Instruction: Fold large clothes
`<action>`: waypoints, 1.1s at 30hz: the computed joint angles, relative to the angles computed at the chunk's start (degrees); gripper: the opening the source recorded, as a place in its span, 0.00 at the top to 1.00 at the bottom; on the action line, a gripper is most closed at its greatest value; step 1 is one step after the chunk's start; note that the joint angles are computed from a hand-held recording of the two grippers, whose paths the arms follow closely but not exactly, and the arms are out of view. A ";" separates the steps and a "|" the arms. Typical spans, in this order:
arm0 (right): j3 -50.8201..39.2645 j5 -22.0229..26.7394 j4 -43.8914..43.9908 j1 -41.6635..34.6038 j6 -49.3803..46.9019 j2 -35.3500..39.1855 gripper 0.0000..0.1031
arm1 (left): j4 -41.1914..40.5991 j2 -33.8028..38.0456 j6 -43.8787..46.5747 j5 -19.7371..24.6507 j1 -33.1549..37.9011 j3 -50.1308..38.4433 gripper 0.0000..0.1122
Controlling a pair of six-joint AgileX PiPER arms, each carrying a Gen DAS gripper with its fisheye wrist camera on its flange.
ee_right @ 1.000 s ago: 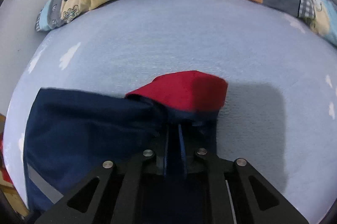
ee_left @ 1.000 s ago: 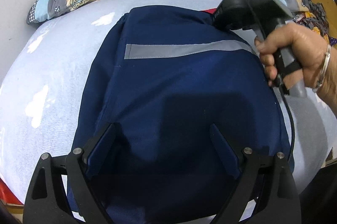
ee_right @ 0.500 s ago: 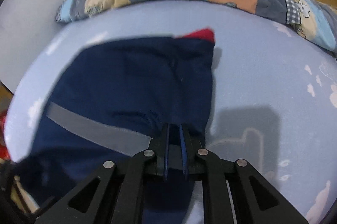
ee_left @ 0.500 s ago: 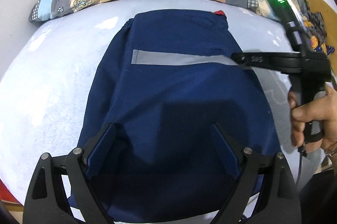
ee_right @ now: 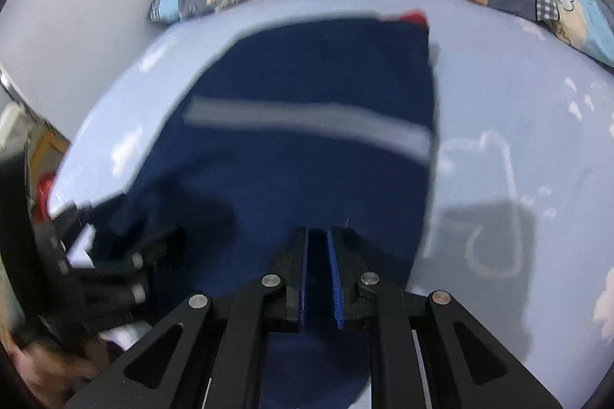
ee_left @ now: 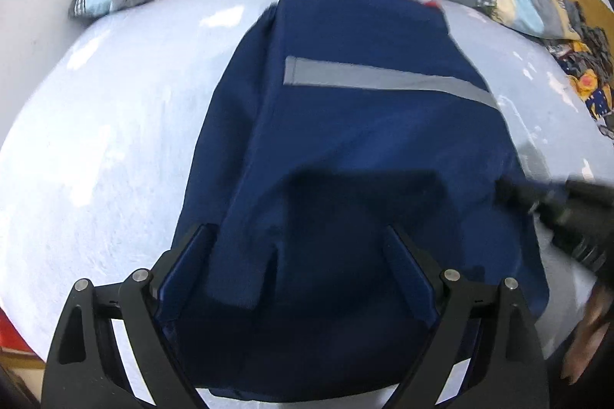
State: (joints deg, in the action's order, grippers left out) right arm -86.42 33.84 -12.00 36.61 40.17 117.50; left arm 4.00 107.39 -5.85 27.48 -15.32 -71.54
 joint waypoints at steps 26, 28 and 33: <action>12.24 -9.50 0.88 3.78 2.11 -3.13 0.88 | 15.91 -3.18 -13.06 -4.53 -3.54 6.05 0.18; 12.37 -10.12 0.44 3.88 2.70 -2.93 0.88 | 16.78 -3.38 -13.98 -4.67 -3.70 6.44 0.18; 14.73 -12.00 -0.53 4.20 3.91 -4.19 0.88 | 16.86 -3.19 -14.07 -4.49 -3.78 6.15 0.18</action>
State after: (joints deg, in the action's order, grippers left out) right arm -71.69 21.84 -12.53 40.81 44.07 113.31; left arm 20.86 104.19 -19.92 22.99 -19.10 -65.38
